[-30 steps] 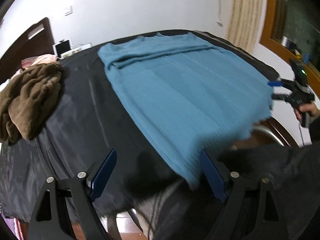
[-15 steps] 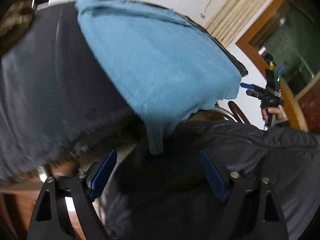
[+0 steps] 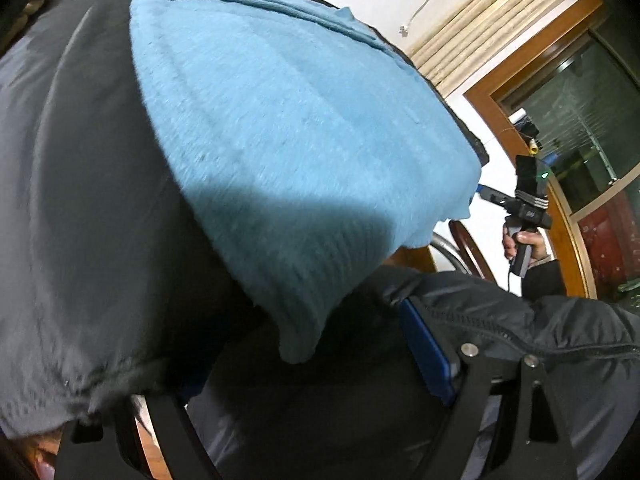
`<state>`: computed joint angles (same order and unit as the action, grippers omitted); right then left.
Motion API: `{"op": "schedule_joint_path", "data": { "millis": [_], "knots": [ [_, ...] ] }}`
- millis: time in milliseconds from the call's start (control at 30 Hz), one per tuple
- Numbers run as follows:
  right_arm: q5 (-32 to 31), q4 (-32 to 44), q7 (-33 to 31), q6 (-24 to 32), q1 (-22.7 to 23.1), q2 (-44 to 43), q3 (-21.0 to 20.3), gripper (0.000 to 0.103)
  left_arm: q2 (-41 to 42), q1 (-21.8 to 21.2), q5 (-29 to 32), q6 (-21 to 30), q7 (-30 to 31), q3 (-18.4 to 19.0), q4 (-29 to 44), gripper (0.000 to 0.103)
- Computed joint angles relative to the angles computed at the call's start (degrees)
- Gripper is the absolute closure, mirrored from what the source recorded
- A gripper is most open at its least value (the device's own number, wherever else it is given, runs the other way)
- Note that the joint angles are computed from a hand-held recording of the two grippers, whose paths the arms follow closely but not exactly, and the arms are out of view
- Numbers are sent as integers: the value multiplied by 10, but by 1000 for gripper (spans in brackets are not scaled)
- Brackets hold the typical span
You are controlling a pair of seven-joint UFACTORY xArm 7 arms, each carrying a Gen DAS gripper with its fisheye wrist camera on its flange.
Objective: Fold clothes
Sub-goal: 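Grasp the ribbed hem with both grippers and lift it, then fold the held hem up over the sweater body with both grippers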
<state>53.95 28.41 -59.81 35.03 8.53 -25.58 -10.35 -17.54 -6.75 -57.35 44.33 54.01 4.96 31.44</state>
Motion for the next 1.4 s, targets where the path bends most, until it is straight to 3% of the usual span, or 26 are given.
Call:
{"op": "schedule_joint_path", "data": {
  "millis": [67,100,200,267,300,333,433,600,767,933,1067,1300,1400],
  "knots": [
    [8,5,-7,5,6,10,-1,26,16,-3,-19,16,17,8,12,15],
    [8,6,-7,4,6,14,3,41,23,-3,-27,22,23,7,18,15],
    [3,6,-3,-5,7,22,16,57,36,3,-33,23,27,-3,27,19],
    [0,3,-8,-8,9,18,19,66,37,4,-35,19,25,-10,30,40],
    [-2,1,-10,-11,10,15,20,70,35,5,-27,12,18,-15,30,67],
    [-4,-1,-12,-14,11,10,21,75,31,5,-17,2,11,-20,26,83],
    [-18,-20,-24,-31,20,-22,27,86,14,0,11,-16,-2,-26,14,88],
    [-44,-51,-24,-52,50,-95,17,88,-46,-19,49,-48,-33,-27,-17,90],
    [10,-45,-69,-78,123,-135,-31,88,-104,-46,63,-66,-46,-8,-36,91],
    [40,-25,-98,-106,164,-126,-38,88,-145,-72,52,-89,-37,25,-35,92],
    [119,-16,-173,-144,211,-141,-61,88,-152,-88,17,-130,-17,48,-25,92],
    [206,10,-260,-190,228,-144,-51,88,-150,-106,-18,-208,-15,61,6,92],
    [275,30,-314,-222,234,-127,-40,88,-151,-116,-36,-236,-12,78,15,92]
  ]
}}
